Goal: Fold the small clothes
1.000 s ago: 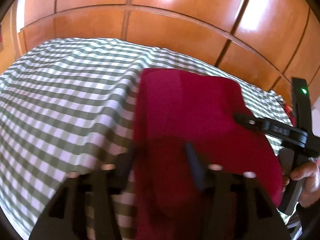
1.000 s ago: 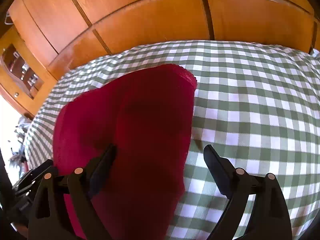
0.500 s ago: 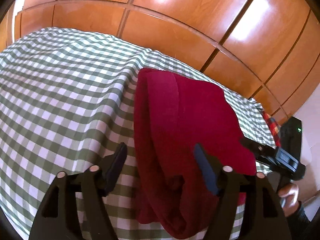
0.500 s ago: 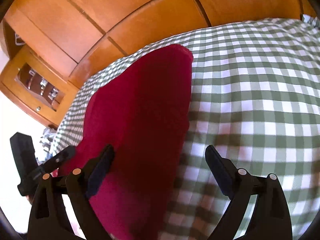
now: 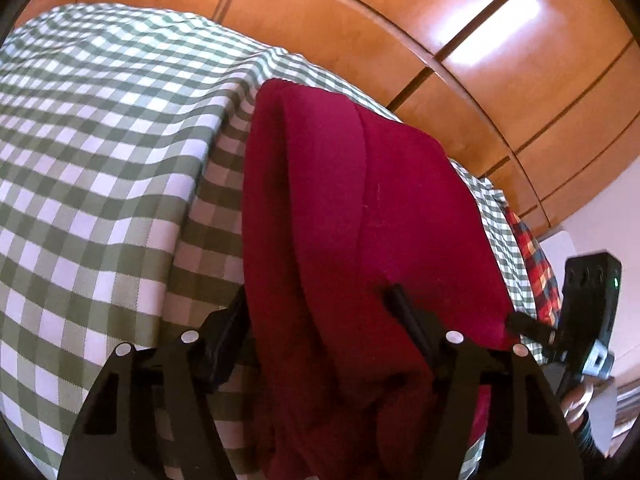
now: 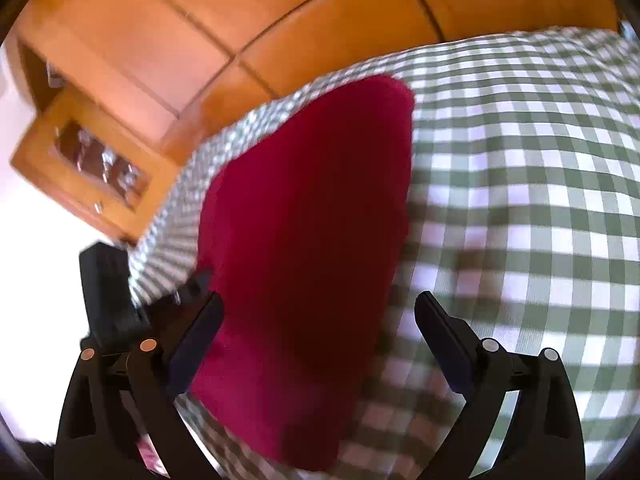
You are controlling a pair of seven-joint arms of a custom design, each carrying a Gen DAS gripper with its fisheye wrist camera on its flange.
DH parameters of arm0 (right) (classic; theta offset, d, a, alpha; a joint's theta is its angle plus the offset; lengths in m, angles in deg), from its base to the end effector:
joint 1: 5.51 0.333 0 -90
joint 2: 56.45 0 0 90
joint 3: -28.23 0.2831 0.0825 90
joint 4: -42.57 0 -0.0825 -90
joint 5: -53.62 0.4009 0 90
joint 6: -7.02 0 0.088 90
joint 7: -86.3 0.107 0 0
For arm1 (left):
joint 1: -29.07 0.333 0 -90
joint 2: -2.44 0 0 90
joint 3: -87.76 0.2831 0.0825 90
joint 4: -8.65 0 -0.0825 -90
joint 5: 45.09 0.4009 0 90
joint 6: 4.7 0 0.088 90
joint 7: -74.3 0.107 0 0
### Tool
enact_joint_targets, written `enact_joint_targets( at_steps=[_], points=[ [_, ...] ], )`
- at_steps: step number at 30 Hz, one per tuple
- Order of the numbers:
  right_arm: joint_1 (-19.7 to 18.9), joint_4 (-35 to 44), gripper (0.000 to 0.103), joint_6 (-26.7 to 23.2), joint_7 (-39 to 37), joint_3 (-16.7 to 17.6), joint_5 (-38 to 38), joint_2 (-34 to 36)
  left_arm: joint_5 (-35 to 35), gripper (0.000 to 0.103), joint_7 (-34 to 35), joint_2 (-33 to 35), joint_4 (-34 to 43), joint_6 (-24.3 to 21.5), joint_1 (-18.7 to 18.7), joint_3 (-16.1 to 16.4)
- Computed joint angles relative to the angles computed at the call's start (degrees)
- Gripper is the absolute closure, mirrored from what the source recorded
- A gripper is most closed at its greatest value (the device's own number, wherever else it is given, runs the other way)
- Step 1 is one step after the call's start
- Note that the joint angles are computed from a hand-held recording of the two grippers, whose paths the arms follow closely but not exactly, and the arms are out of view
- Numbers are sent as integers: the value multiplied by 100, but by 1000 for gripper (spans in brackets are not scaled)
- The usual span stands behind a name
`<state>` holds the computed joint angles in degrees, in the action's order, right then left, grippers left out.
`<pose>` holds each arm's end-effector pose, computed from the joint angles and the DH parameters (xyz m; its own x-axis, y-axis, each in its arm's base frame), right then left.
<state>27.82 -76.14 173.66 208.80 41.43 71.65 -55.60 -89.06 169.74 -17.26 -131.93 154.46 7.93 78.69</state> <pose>0.4357 0.4315 0.4780 0.1317 -0.7887 -0.6006 -0.8811 0.1845 -0.4355 0.4448 -0.2255 0.4518 -0.1428 -0.8467 0.5125 -0.8675 -0.1422 -0.4767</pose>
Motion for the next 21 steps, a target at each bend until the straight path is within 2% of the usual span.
enact_joint_targets(
  at_steps=[5, 8, 10, 12, 13, 14, 15, 18, 21],
  points=[
    [-162, 211, 8, 229, -308, 4, 534, 280, -481, 28, 525, 83, 54, -56, -111, 188],
    [-413, 529, 9, 184, -1133, 228, 1361, 579, -620, 26, 698, 77, 40, -50, -87, 182],
    [-566, 832, 16, 48, -1600, 381, 1838, 869, -698, 26, 795, 67, 41, -97, -69, 190],
    [-628, 999, 28, 1, -1855, 500, 1980, 1062, -760, 26, 856, 46, 43, -171, -44, 191],
    [-606, 1021, 29, 20, -1815, 496, 1890, 1097, -767, 26, 870, 44, 51, -197, -28, 181],
    [-592, 1032, 33, 21, -1748, 481, 1782, 1108, -788, 29, 897, 30, 44, -201, -20, 173],
    [-612, 1008, 37, 39, -1758, 515, 1790, 1085, -851, 38, 970, 23, 40, -196, -33, 184],
    [-733, 911, 51, 82, -2074, 693, 2239, 969, -1176, 51, 1293, -37, -1, -109, -127, 198],
    [-607, 727, 56, 195, -1973, 613, 2226, 757, -1278, 60, 1454, -121, -63, -2, -185, 169]
  ],
)
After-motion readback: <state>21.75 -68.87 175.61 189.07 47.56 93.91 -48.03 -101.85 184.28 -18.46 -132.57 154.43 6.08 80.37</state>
